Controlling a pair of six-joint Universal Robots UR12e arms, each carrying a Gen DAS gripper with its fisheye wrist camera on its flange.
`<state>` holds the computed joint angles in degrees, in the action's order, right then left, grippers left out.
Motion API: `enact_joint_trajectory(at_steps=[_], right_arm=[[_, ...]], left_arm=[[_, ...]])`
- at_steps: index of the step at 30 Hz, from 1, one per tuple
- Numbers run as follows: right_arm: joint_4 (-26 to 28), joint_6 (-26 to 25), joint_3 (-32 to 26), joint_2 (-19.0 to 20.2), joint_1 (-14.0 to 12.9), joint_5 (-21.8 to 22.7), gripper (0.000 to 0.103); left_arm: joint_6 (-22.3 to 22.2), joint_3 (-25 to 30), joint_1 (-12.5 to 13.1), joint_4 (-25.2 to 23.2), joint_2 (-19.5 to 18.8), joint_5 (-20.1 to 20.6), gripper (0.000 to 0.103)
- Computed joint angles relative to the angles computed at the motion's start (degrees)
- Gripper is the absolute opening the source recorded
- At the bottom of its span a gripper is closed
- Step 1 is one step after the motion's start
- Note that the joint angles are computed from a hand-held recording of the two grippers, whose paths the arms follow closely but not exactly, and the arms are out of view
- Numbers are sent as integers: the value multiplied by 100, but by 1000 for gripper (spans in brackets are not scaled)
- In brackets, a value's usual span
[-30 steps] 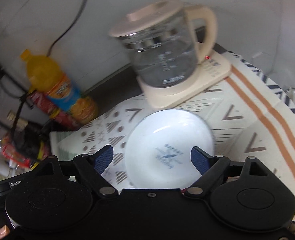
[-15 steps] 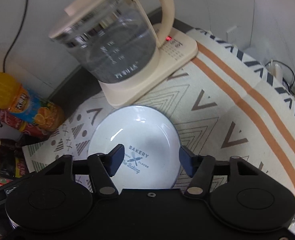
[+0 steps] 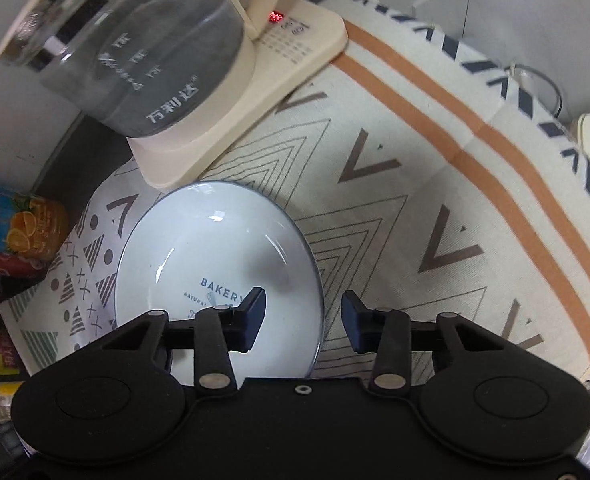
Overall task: Organize plates and bowls
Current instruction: 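Grasp the 'BAKERY' plate rim with the right tool and tilt it up, then carry the 'BAKERY' plate with the right tool and lower it onto the 'Sweet' plate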
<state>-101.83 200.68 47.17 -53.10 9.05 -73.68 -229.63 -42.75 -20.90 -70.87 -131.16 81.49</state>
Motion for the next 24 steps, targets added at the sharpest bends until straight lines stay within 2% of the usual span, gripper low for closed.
enact_joint_trajectory(at_steps=[4, 10, 15, 18, 24], right_arm=[[288, -143, -182, 122, 26, -106, 41], [682, -386, -498, 320, 82, -104, 29], [684, -406, -558, 365, 106, -109, 21], [574, -483, -489, 333, 109, -101, 20], [-239, -297, -4, 102, -13, 541, 9]], left_arm=[[-65, -28, 5, 59, -14, 20, 42], [-78, 52, 11, 96, -75, -31, 33], [-126, 18, 19, 163, -76, -76, 21], [-239, -118, 50, 327, -29, -259, 9], [-220, -275, 42, 529, 80, -42, 9]])
